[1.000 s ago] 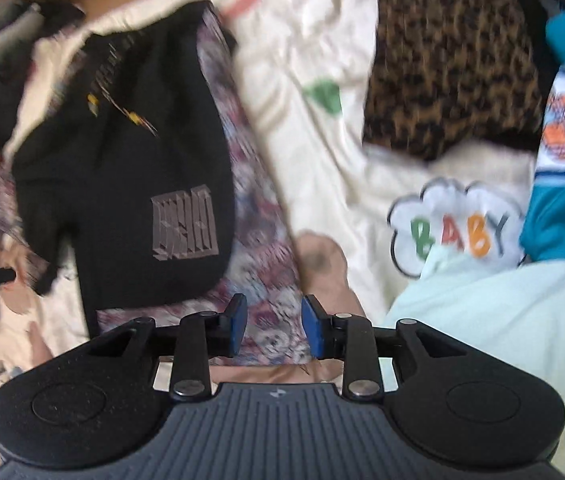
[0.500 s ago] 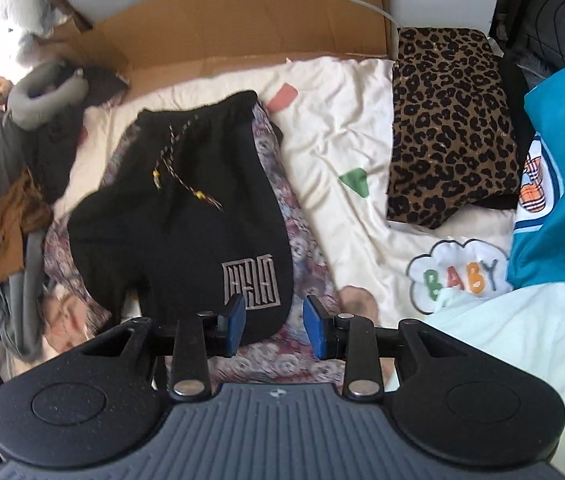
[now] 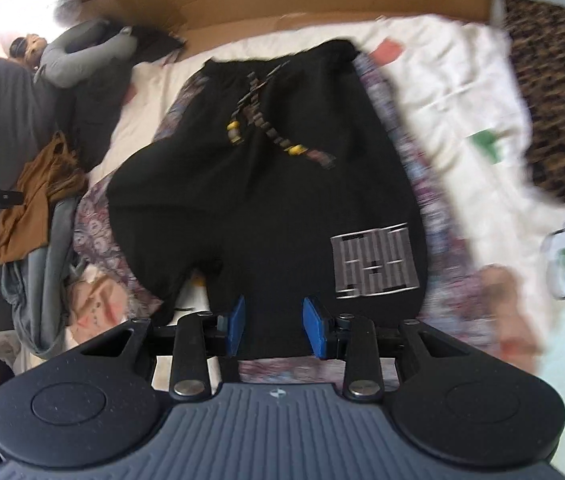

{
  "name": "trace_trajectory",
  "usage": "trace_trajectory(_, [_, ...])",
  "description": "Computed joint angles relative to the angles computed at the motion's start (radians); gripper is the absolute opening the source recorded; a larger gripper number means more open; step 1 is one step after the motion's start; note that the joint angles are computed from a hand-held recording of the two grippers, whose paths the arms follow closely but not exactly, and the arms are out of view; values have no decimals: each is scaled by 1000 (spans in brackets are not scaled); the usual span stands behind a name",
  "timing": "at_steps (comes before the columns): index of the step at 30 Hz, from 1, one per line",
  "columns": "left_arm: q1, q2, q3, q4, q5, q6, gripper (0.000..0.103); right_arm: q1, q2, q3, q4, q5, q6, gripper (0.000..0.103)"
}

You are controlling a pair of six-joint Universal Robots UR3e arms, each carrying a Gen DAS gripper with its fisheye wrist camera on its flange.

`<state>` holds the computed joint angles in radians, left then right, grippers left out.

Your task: Fold clothes

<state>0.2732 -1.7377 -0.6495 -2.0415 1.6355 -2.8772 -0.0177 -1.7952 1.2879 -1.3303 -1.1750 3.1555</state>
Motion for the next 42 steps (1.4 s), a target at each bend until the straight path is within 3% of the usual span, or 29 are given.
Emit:
trace_trajectory(5, [-6,69,-325,238,55,21,53,151,-41,374,-436,83,281,39])
trace_trajectory(10, [18,98,-482,347,75,71,53,308,56,631,-885,136,558,39])
trace_trajectory(14, [34,135,-609,425,83,137,52,430,194,730,-1203,128,791,39])
trace_trajectory(19, [72,169,-754,543,85,199,46,524,344,744,-1432,89,984,39])
trace_trajectory(28, [190,242,-985,780,6,240,45,596,537,731,-1688,42,1303,44])
trace_trajectory(38, [212,263,-991,752,-47,236,44,661,684,662,-1815,-6,1512,42])
trace_trajectory(40, [216,262,-980,739,-47,234,44,668,683,641,-1778,-17,1502,33])
trace_trajectory(41, [217,262,-973,732,-46,233,43,666,680,624,-1737,-9,1471,4])
trace_trajectory(42, [217,262,-967,725,-44,232,42,661,676,619,-1714,6,1441,0])
